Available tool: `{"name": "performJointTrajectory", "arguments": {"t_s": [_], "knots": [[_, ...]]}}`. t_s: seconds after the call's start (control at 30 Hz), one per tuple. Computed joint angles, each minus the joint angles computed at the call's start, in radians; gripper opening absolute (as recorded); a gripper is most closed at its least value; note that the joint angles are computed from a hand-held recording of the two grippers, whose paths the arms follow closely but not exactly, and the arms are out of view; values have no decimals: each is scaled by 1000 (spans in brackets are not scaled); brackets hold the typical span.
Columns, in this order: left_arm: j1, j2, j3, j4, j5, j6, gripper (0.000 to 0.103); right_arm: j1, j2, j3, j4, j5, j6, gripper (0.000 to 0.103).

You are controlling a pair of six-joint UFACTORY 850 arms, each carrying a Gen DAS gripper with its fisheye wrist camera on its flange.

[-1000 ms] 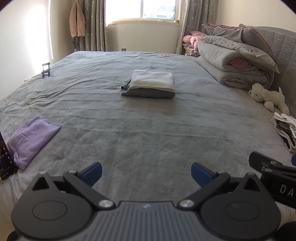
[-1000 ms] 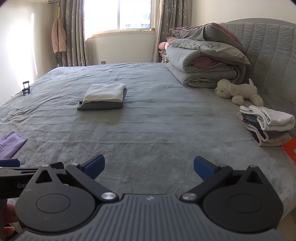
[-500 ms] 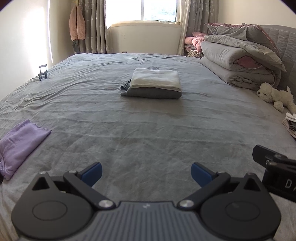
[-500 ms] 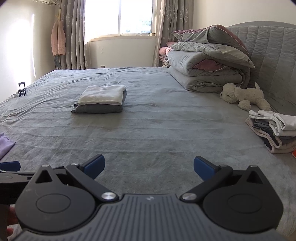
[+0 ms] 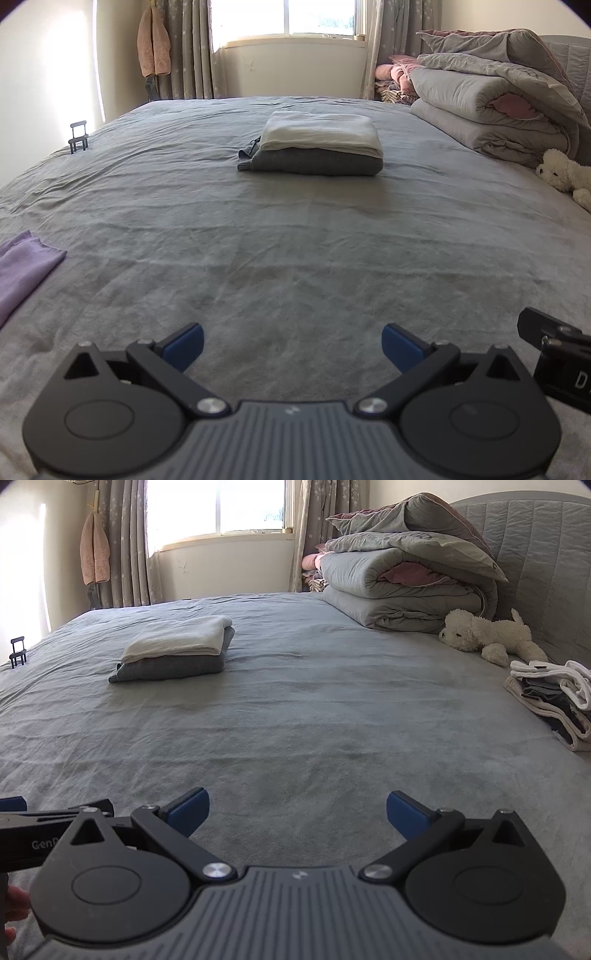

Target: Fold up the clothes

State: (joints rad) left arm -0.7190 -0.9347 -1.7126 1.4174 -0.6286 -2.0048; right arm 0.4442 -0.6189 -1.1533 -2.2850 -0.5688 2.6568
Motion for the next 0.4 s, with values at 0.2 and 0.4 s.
{"name": "performJointTrajectory", "arguments": {"t_s": [0.2, 0.4], "knots": [[9, -29, -16, 8, 14, -9, 103, -7, -32, -25, 45, 0, -32, 103], [5, -42, -16, 58, -8, -63, 103, -11, -66, -48, 94, 22, -83, 103]]}}
